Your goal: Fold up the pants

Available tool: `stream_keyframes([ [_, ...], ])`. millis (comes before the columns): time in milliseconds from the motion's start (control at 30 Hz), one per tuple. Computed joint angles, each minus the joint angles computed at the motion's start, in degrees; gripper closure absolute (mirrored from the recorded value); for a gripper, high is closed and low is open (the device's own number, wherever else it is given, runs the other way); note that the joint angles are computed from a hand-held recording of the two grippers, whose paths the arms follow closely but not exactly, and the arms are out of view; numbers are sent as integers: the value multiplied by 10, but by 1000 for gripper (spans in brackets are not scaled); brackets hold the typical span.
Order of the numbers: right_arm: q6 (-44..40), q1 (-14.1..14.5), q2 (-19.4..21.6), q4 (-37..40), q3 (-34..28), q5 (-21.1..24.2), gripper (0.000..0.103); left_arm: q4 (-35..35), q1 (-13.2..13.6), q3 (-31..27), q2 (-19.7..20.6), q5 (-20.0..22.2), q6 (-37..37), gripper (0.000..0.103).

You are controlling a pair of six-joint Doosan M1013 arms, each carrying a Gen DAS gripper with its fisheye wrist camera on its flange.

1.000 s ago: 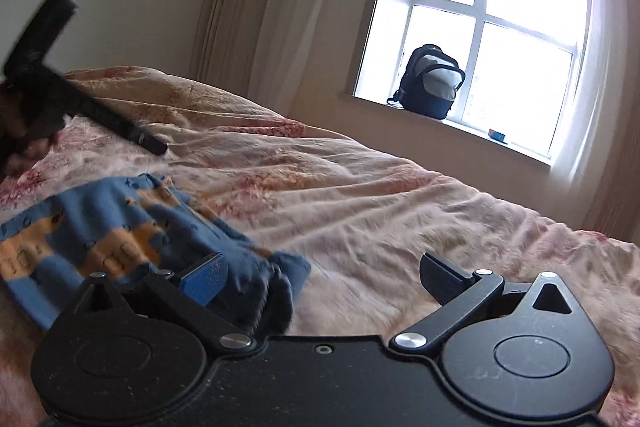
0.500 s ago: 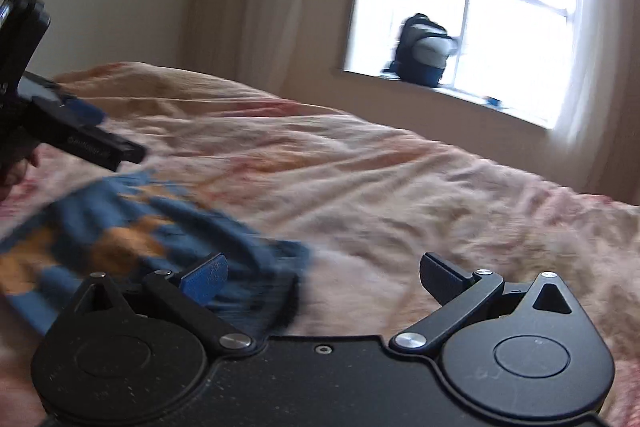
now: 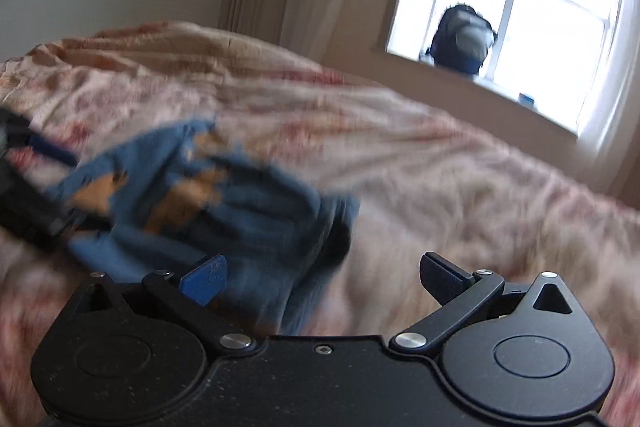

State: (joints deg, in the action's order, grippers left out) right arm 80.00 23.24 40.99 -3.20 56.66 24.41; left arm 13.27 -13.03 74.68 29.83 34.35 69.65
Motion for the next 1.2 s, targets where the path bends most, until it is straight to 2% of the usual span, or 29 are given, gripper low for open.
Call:
stream_keyframes([
  [67, -72, -5, 28, 71, -47, 6, 1, -30, 6, 3, 1, 5, -7, 4],
  [133, -119, -10, 65, 119, -109, 47, 1, -40, 9, 10, -1, 0, -13, 2],
  [233, -72, -8, 112, 28, -181, 109, 1, -28, 8, 17, -4, -6, -15, 1],
  [333, -52, -22, 118, 76, -185, 104, 1, -18, 7, 22, -5, -13, -24, 1],
  [467, -58, -30, 100, 123, -152, 69, 1, -34, 9, 21, -6, -12, -14, 1],
  [567, -40, -29, 78, 118, -118, 40, 1, -48, 11, 22, -8, -13, -4, 1],
  [700, -85, -32, 51, 208, -72, 19, 1, -50, 11, 23, -9, -12, 0, 1],
  [733, -83, -30, 44, 207, -58, 11, 1, -53, 12, 23, -9, -11, 2, 1],
  [867, -32, -20, 27, 122, -20, 29, 1, -64, 13, 22, -9, -8, 10, 1],
  [900, -34, -20, 21, 124, -6, 20, 1, -64, 13, 22, -10, -8, 10, 1],
  [1067, -60, -25, -2, 168, 30, -13, 1, -75, 14, 22, -12, -7, 12, 0],
  [1133, -112, -31, 2, 229, 17, 1, 1, -99, 17, 27, -16, -21, 26, 0],
  [1200, -129, -37, 14, 276, -9, 24, 1, -145, 21, 36, -22, -48, 52, 0],
])
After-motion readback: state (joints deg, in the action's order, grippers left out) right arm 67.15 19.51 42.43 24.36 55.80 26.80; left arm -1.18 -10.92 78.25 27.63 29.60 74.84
